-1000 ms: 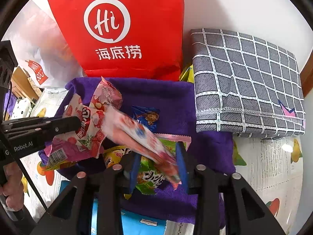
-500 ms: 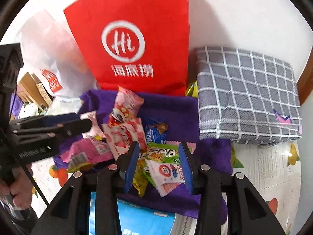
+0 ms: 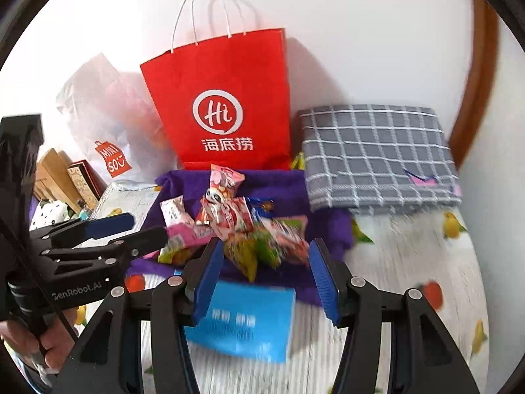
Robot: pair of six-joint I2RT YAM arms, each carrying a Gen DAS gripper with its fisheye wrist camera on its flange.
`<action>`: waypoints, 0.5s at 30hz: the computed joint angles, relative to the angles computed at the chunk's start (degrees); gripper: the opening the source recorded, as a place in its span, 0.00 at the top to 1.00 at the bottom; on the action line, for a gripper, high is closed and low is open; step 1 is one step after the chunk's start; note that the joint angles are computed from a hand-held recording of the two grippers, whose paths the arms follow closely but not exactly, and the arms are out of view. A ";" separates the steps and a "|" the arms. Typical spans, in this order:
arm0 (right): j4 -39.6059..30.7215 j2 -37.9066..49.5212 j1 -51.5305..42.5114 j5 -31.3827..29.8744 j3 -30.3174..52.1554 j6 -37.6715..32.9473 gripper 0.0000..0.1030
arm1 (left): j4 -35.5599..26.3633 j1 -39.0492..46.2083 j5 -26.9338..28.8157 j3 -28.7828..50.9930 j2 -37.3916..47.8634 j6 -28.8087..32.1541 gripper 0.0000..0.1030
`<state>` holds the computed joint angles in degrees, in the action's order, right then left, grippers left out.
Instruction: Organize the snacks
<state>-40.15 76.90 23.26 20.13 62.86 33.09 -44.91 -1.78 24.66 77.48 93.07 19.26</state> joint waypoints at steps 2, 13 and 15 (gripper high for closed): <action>-3.34 -3.25 3.89 4.49 -1.64 3.74 0.42 | -0.40 1.78 1.14 -4.41 -5.01 1.72 0.27; -26.45 -14.57 31.74 19.59 -6.21 36.40 0.13 | -7.13 13.65 7.31 -19.47 -29.47 11.07 0.07; -33.69 -12.47 38.25 22.67 -4.10 45.08 0.09 | -8.69 16.13 8.16 -21.14 -33.65 13.55 0.06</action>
<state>-73.84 64.43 61.52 42.80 58.76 78.17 -53.60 14.35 32.82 56.34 59.42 32.81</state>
